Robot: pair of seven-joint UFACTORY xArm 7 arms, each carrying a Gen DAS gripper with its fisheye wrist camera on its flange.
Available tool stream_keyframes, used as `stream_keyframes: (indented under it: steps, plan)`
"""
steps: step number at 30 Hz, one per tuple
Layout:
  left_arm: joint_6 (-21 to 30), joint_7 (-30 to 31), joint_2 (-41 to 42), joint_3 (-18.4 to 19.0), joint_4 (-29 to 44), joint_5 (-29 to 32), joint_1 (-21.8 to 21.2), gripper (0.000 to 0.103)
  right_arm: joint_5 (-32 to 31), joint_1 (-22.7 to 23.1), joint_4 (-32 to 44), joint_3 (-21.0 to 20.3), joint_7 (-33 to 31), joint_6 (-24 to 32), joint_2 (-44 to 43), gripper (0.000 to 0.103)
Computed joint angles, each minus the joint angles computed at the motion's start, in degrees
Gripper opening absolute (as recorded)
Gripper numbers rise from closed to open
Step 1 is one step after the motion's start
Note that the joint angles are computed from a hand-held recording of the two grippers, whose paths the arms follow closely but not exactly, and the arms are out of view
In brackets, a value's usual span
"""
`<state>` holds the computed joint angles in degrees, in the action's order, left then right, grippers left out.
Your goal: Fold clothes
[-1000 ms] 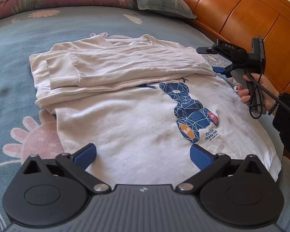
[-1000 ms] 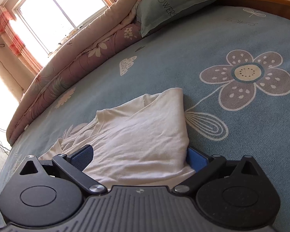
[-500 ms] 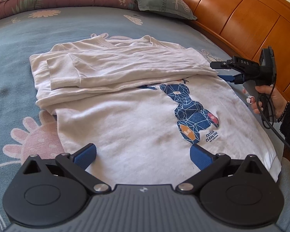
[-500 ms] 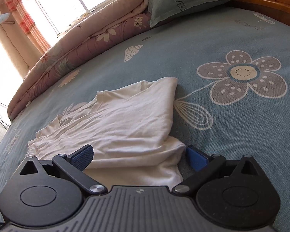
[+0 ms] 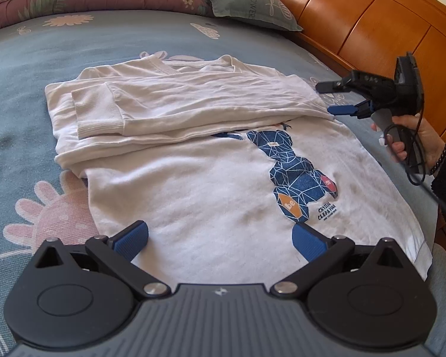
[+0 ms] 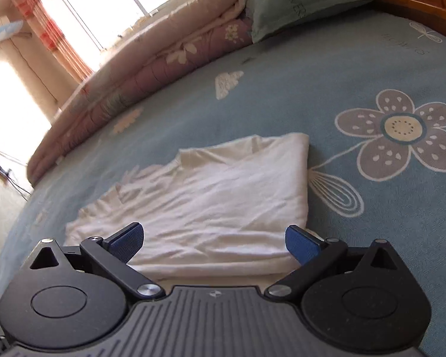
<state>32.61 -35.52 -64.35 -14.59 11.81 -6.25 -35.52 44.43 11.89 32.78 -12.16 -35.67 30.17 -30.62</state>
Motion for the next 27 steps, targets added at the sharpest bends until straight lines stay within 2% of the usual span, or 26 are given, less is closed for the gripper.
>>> stream_keyframes:
  steps: [2,4,7,9,11,12,13,15,16,17,18,19,20,21,24,26,27]
  plan:
    - [-0.03,-0.05,0.24,-0.12,0.14,0.12,0.12,0.102,0.7,2.47,-0.27,-0.45,-1.44,-5.46,2.77,0.103]
    - [-0.06,-0.04,0.35,-0.12,0.19,0.22,0.16,0.102,2.65,1.79,0.48,2.04,-0.97,-11.38,6.05,0.103]
    - [0.2,0.07,0.11,0.06,0.18,0.24,0.1,0.102,1.0,0.46,0.3,4.72,5.45,-17.18,6.2,0.103]
    - [0.22,0.07,-0.19,0.25,0.04,0.09,0.05,0.102,3.75,5.32,-1.76,1.5,3.61,-21.08,2.01,0.103]
    - [0.26,0.08,-0.47,0.4,-0.08,-0.05,0.02,0.102,5.49,10.04,-2.99,-3.16,1.93,-18.4,-2.55,0.103]
    - [0.36,0.04,-0.48,0.31,-0.03,-0.04,0.07,0.102,5.18,11.15,-3.05,-4.82,2.06,-15.11,-3.67,0.103]
    - [0.44,-0.02,-0.47,0.21,0.03,-0.04,0.12,0.102,4.7,11.39,-2.95,-5.52,2.38,-12.43,-3.78,0.103]
    - [0.49,-0.12,-0.28,0.03,0.18,0.01,0.24,0.102,2.8,9.88,-2.42,-4.22,3.79,-10.09,-1.04,0.103]
    - [0.54,-0.15,-0.18,-0.04,0.26,0.06,0.3,0.102,3.35,9.4,-2.44,-3.35,2.87,-11.57,0.4,0.103]
    - [0.6,-0.17,-0.11,-0.1,0.34,0.11,0.35,0.102,4.25,11.3,-2.82,-4.64,1.2,-14.16,0.68,0.103]
    - [0.68,-0.14,-0.22,-0.04,0.35,0.14,0.37,0.102,4.11,10.81,-3.06,-3.66,1.93,-16.32,1.09,0.102]
    - [0.74,-0.03,-0.56,0.17,0.18,0.14,0.36,0.102,2.97,7.92,-3.18,-0.52,5.05,-18.06,1.54,0.103]
    - [0.76,0.09,-0.88,0.38,0.01,0.11,0.37,0.102,2.51,7.31,-3.39,0.22,6.68,-19.62,1.29,0.103]
    - [0.63,0.19,-1.1,0.64,-0.18,0.01,0.4,0.102,3.82,9.06,-3.22,-1.44,5.91,-20.04,0.59,0.103]
    - [0.42,0.33,-1.47,0.98,-0.56,-0.25,0.48,0.102,10.64,19.59,-1.01,-11.29,-1.42,-19.62,-0.92,0.103]
    - [0.52,0.41,-1.28,0.81,-0.4,-0.21,0.55,0.102,13.49,22.4,1.16,-12.94,-4.72,-20.27,2.07,0.103]
    - [0.56,0.46,-1.18,0.75,-0.33,-0.2,0.58,0.102,13.24,21.24,2.22,-11.96,-3.97,-19.71,4.93,0.103]
